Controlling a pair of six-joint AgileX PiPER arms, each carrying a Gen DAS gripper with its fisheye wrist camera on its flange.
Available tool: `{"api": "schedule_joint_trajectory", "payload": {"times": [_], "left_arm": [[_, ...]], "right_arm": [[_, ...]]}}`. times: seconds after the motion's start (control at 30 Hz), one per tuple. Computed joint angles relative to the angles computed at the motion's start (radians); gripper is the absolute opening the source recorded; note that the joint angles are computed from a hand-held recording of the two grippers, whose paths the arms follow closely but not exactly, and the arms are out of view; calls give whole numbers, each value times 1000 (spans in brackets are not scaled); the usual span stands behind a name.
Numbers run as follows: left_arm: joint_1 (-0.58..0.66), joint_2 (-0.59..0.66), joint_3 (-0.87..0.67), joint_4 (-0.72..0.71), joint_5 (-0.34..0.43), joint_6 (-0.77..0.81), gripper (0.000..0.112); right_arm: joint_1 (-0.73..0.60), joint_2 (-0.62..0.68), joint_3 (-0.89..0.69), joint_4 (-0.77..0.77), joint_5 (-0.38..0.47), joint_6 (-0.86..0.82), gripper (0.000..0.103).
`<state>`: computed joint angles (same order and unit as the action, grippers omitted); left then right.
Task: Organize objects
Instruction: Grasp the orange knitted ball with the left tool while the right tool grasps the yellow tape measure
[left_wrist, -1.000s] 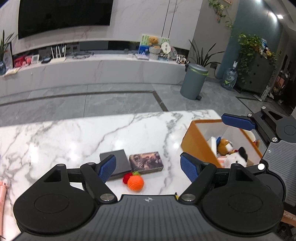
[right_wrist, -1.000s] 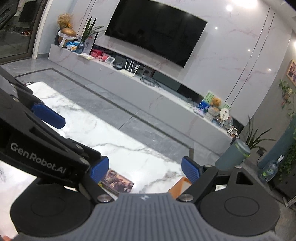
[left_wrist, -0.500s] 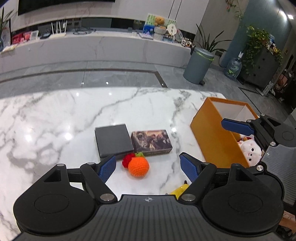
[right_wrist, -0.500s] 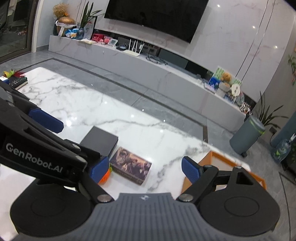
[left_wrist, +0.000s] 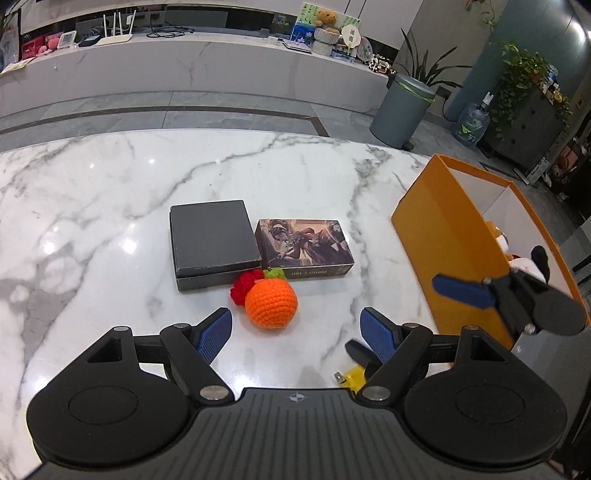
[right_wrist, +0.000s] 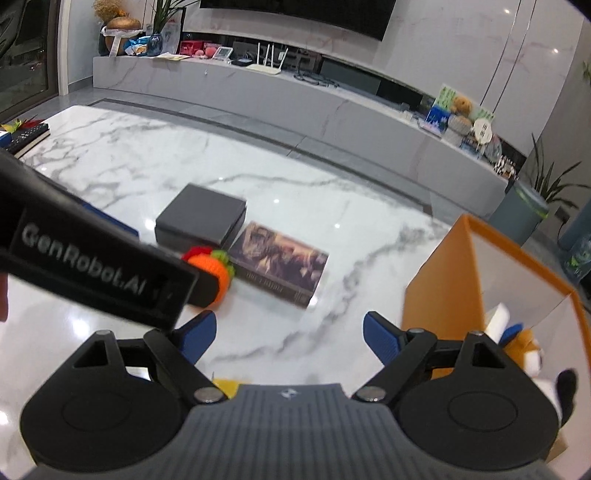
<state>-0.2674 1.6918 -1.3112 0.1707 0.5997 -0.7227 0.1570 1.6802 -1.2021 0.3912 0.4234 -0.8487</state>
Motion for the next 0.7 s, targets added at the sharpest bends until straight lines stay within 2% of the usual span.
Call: {"api": "schedule_joint_trajectory", "payload": {"times": [0.17,0.57,0.7], "left_arm": [[6,15,23,24,-44,-39,92],[12,97,25,38,-135,-86,92],[-15,115,34,179,-162,-203,92]], "right_arm": [[-17,21,48,120,-18,-97,89],[-80,53,180,541,-75,-490,90],[-117,75,196,673,-57,-597,92]]}}
